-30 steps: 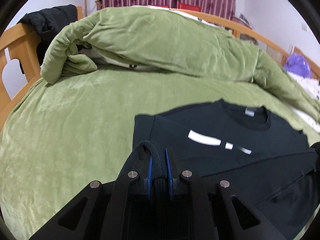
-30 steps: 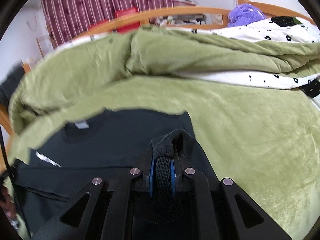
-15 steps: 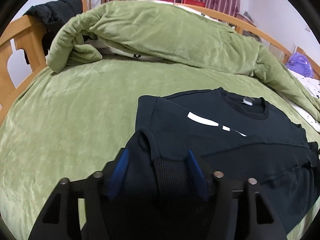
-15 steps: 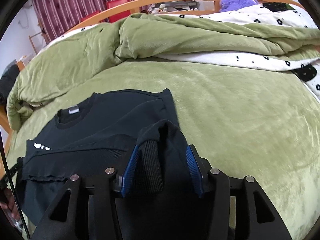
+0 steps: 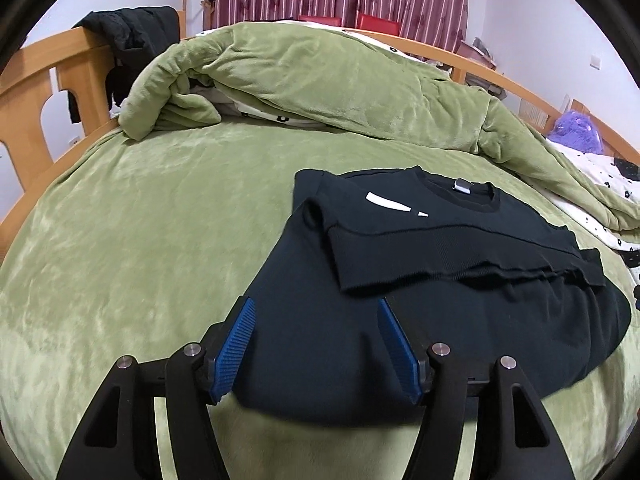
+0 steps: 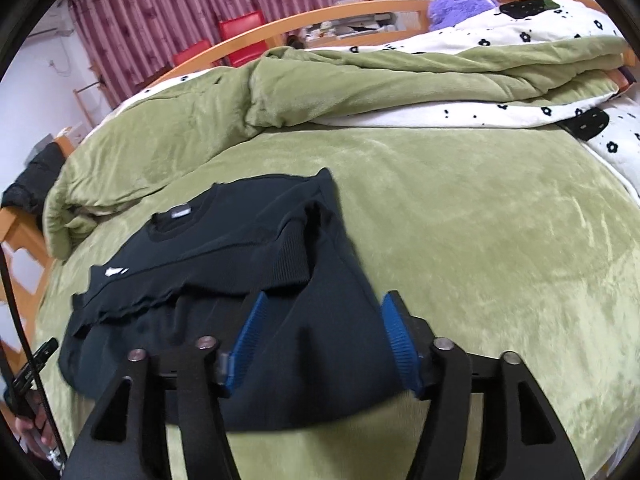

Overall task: Fold small clothes
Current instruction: 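Lay the hem down near the collar and open both grippers, then grasp the new folded edge of the sweatshirt with both grippers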

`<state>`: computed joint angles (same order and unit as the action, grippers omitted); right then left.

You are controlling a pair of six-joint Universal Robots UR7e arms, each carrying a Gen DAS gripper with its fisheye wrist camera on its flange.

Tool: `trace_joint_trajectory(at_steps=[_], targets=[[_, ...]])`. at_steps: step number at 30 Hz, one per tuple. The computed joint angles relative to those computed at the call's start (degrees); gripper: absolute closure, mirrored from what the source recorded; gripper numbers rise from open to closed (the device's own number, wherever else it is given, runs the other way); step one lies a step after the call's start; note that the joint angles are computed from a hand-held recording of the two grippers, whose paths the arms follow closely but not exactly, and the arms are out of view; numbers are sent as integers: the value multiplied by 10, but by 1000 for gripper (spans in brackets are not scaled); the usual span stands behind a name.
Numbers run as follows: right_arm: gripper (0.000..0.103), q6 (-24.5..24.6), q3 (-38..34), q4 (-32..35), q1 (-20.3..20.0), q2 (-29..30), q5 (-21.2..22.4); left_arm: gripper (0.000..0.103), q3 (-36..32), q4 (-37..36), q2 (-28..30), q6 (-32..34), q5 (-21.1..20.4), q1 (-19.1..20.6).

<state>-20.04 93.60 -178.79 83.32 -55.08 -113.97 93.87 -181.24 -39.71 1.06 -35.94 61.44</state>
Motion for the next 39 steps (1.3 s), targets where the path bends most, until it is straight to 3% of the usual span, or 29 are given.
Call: trace_joint_trajectory(at_steps=[10, 23, 27, 33, 35, 37, 38, 39], targets=[[36, -24, 35, -14, -12, -15, -31, 41, 77, -38, -40, -46, -28, 9], [36, -16, -21, 37, -32, 44, -54, 38, 14, 20, 0, -71, -73, 54], [31, -27, -30, 30, -31, 56, -58, 33, 4, -4, 15, -47, -79, 61], [26, -16, -52, 43, -36, 75, -55, 32, -15, 9, 26, -50, -98, 71], [25, -33, -56, 22, -34, 85, -61, 32, -16, 11, 28, -50, -96, 70], [26, -62, -59, -1, -29, 97, -73, 41, -14, 5, 28, -43, -98, 68], [32, -69, -59, -1, -29, 97, -68, 45, -13, 3, 28, -40, -100, 67], [45, -68, -53, 6, -30, 91, -57, 53, -11, -3, 30, -33, -96, 64]])
